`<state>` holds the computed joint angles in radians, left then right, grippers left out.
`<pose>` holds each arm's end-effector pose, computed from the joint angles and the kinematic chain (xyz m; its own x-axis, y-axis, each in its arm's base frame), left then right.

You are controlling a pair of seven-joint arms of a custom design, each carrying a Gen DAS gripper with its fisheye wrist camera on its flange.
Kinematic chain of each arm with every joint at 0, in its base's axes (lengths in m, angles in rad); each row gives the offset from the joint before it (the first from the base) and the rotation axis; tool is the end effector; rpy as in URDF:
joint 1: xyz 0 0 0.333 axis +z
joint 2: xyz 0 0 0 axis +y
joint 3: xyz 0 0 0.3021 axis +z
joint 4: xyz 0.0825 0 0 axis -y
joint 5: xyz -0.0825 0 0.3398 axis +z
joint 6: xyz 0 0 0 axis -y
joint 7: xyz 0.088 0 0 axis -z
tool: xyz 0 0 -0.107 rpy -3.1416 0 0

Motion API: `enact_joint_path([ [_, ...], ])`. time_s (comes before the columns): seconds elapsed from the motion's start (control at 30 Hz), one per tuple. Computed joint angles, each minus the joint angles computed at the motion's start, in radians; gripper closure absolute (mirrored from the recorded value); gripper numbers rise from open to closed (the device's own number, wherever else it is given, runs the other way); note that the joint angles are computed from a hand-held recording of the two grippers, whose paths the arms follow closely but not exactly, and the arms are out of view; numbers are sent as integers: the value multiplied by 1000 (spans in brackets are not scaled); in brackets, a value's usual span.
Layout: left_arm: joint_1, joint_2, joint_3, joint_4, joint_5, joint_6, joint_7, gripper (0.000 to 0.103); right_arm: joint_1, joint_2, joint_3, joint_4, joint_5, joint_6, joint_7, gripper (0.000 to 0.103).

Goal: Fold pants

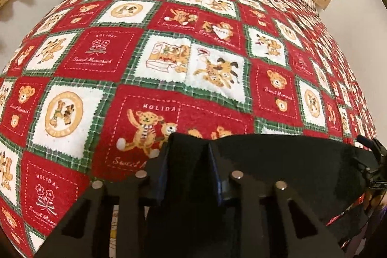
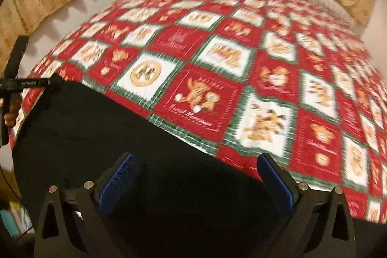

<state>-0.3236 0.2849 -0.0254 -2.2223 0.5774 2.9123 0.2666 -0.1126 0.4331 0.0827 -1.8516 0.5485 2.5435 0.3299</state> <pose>0.5027 -0.2182 0.3057 0.3596 -0.9092 0.2100 -0.8236 -0.4150 -0.3865 0.6231 -0.0298 0.3307 0.7026 -0.7115 0.0050 -0.6339 -0.6292 -0.4497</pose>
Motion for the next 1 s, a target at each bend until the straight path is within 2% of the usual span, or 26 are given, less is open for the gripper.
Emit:
enact_joint_path([
  [0.03, -5, 3, 5, 4, 7, -3, -5, 71, 16, 8, -8, -2, -26, 19, 7, 3],
  [0.1, -20, 8, 15, 14, 36, -15, -16, 73, 57, 31, -36, -4, -99, 63, 34, 20],
  [0.13, -23, 16, 16, 26, 46, -22, -15, 76, 41, 46, -25, 21, -116, 16, 43, 39],
  [0.2, -22, 18, 15, 29, 61, -14, -14, 83, 7, 45, 1, 27, -88, -9, 13, 43],
  [0.23, -19, 16, 11, 27, 59, -11, -11, 86, 2, 36, 5, 16, -86, 1, -6, 51],
  [0.27, -25, 12, 17, 26, 71, -10, -21, 87, 0, 25, 7, 4, -85, 10, -20, 70],
  [0.3, -30, 10, 23, 27, 84, -8, -35, 87, 3, 17, -5, 12, -85, -30, -23, 85],
  [0.33, -33, 3, 28, 25, 96, -8, -49, 88, -29, 22, 13, 48, -94, -127, 8, 100],
  [0.37, -36, -3, 29, 25, 108, -11, -63, 88, -25, 14, -3, 60, -68, -167, 14, 100],
  [0.47, -61, -53, 57, 9, 231, -7, -186, 88, -48, -57, 2, 4, 23, -154, -55, 100],
  [0.53, -87, -107, 82, -9, 382, -16, -332, 88, -60, -106, -6, -16, 94, -184, -84, 100],
  [0.6, -98, -155, 71, -19, 485, -65, -422, 88, -72, -168, -21, -54, 165, -220, -136, 100],
  [0.73, -88, -236, 21, -62, 655, -111, -582, 88, -51, -259, -61, -147, 258, -225, -219, 100],
  [0.9, -67, -329, -74, -143, 759, -196, -718, 88, -47, -359, -137, -260, 350, -314, -297, 100],
  [1.0, -51, -406, -137, -219, 838, -223, -856, 88, -54, -427, -186, -334, 375, -391, -347, 100],
])
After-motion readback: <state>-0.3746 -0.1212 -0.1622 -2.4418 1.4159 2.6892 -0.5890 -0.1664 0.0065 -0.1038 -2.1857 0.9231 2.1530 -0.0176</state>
